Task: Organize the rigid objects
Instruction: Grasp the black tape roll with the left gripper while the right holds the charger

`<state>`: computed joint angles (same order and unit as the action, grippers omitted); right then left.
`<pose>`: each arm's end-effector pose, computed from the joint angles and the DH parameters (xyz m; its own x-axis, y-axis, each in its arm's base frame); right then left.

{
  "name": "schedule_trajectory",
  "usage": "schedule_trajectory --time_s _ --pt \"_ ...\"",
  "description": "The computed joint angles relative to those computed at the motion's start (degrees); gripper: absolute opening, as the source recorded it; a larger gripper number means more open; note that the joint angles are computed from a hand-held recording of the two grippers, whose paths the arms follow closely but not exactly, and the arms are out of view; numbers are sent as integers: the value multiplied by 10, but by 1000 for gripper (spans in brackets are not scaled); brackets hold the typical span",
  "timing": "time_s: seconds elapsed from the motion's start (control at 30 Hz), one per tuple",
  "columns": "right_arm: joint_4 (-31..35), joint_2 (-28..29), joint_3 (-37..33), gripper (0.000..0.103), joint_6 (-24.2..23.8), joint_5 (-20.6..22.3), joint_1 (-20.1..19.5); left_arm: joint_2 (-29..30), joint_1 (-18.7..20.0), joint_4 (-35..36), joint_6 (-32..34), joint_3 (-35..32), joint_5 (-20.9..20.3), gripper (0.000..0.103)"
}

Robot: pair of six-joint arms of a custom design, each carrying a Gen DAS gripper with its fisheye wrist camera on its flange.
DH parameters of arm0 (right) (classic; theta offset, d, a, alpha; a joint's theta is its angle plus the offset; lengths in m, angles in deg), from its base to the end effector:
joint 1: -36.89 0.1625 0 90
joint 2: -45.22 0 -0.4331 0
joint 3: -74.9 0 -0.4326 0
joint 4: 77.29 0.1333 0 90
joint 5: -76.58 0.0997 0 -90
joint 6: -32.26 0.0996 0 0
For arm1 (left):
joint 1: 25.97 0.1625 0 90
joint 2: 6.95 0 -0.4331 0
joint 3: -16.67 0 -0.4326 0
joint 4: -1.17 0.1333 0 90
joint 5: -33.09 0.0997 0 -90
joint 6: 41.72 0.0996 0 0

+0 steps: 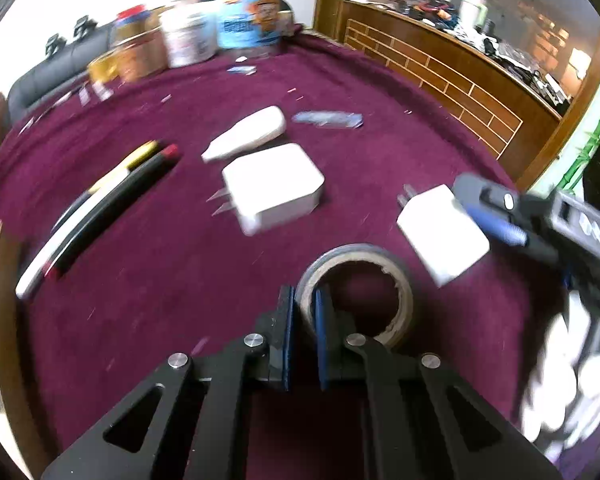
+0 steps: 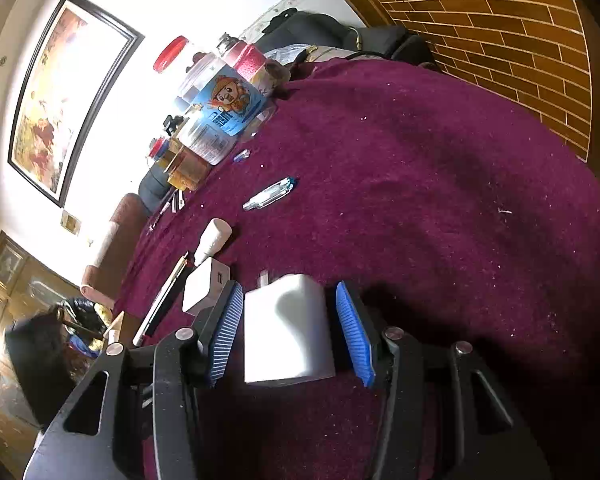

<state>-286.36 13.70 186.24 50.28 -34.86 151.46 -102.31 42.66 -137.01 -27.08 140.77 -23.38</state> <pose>0.3299 -0.4886 -0.0456 -0.9961 0.0498 0.0734 -0.0146 0.7244 -0.6892 0.0076 -0.4975 0.3406 -0.7290 0.3502 -0.5881 0.5456 0.8161 -0.1904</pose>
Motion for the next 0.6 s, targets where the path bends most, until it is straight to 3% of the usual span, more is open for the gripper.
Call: schedule_trajectory --time_s 0.1,0.27,0.33,0.4,0.47,0.53,0.6 --pt "12 0 -4 48 -2 -2 1 -30 8 16 -1 9 -8 12" --pt "29 -1 -6 48 1 -1 1 -5 12 -24 -6 10 -16 43" --pt "26 0 -6 48 -2 -5 3 12 10 -70 7 16 -9 43" --pt "33 0 -7 50 -6 -3 4 26 13 -88 15 10 -13 43" --pt "52 1 -13 51 -10 -9 8 25 18 -64 9 0 -25 8" --pt "63 3 -18 53 -16 -15 12 9 32 -19 -4 -13 -65 7" --pt "64 6 -21 56 -25 -23 17 -15 32 -18 0 -4 -65 7"
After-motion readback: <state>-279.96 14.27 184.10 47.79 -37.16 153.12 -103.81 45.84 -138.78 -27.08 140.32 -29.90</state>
